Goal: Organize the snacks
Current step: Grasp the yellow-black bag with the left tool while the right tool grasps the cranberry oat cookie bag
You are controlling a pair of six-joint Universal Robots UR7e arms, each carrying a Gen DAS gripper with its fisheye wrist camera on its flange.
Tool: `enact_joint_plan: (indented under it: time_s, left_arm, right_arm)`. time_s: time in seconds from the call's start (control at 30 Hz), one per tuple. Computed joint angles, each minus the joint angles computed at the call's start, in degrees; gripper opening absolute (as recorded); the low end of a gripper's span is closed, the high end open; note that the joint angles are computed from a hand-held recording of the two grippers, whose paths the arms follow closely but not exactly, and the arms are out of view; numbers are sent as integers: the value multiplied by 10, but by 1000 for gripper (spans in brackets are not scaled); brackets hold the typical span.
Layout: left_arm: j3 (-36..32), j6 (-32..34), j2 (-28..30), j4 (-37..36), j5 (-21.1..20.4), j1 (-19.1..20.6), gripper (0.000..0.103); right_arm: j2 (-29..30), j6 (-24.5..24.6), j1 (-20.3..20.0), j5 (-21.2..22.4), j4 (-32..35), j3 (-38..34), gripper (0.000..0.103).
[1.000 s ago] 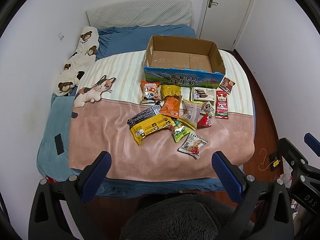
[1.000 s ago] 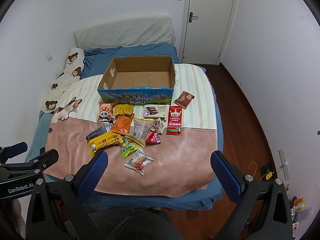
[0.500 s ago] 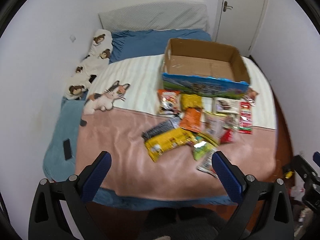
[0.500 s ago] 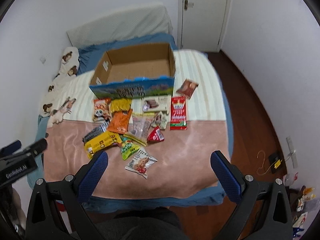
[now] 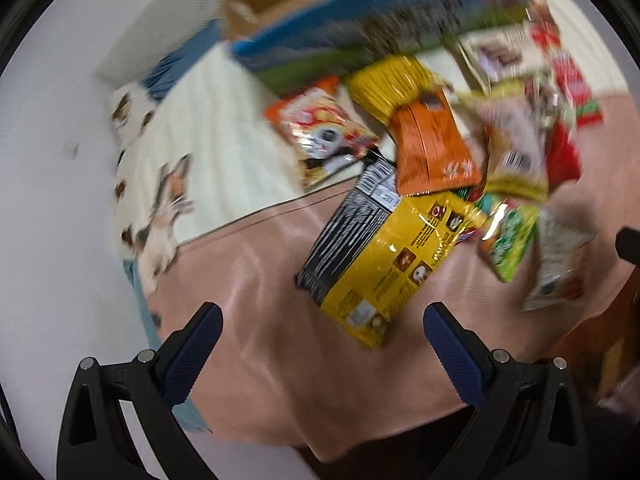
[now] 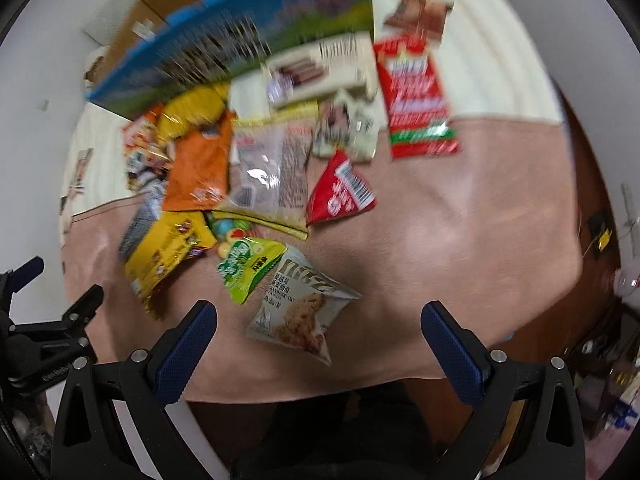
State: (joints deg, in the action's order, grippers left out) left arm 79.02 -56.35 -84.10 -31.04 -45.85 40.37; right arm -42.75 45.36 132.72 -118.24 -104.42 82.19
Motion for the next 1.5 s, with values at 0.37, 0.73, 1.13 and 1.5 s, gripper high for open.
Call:
enact_joint_plan:
  time_s: [0.37, 0.73, 1.13, 1.5]
  left_arm:
    - [54, 331, 37, -149, -7, 109, 103]
    - [101, 296, 10, -214, -19, 122, 90]
    - [137, -13, -112, -277, -124, 184, 92]
    - [168, 52, -126, -272, -100, 175, 85]
  right_arm:
    - [41, 64, -48, 85, -71, 60, 103]
    - [47, 100, -58, 68, -104, 92, 66]
    - [46, 38, -32, -5, -59, 62, 53]
    - [44, 2, -69, 19, -53, 55, 70]
